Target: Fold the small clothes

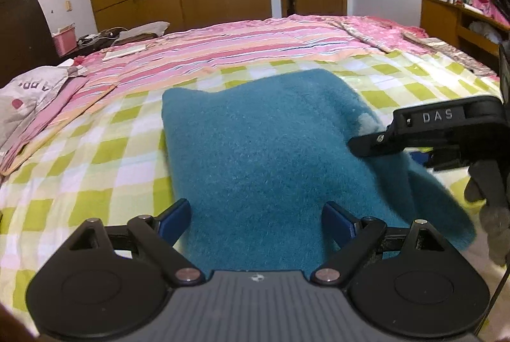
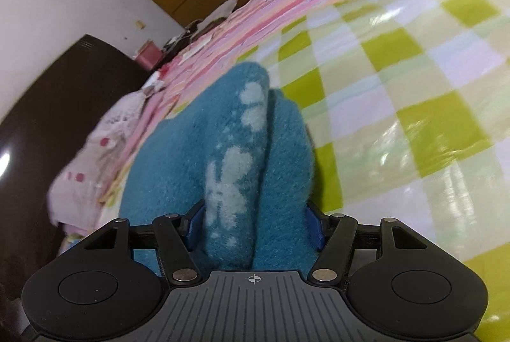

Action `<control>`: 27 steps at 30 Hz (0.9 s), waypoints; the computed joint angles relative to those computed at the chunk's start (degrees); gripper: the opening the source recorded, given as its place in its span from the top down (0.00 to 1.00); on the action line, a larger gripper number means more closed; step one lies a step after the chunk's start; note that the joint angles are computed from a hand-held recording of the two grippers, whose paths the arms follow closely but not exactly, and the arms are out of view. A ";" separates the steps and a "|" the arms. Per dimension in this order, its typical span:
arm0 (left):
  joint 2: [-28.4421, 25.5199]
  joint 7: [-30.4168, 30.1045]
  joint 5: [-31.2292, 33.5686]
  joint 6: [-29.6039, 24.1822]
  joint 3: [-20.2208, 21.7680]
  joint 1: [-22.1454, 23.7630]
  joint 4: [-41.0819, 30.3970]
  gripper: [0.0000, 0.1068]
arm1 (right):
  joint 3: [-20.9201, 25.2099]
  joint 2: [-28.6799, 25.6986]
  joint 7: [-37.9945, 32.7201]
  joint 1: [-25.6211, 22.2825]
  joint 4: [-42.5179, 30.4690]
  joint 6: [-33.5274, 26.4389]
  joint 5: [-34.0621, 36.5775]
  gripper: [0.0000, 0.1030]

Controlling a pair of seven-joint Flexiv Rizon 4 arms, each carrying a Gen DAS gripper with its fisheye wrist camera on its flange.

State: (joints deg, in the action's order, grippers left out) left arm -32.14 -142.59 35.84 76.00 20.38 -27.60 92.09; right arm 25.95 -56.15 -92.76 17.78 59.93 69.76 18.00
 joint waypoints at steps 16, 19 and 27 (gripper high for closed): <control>-3.49 -0.62 -6.12 5.98 1.09 2.87 -2.45 0.13 | -21.59 -1.78 16.80 14.41 -2.11 7.63 -21.19 0.81; -4.15 0.85 -8.24 6.31 2.19 1.93 -2.29 0.13 | -22.17 -2.31 18.47 14.30 -0.62 10.22 -23.45 0.82; -1.37 2.29 -11.32 3.92 3.04 -0.23 0.68 0.13 | -23.56 4.62 25.39 14.91 9.21 13.50 -28.34 0.78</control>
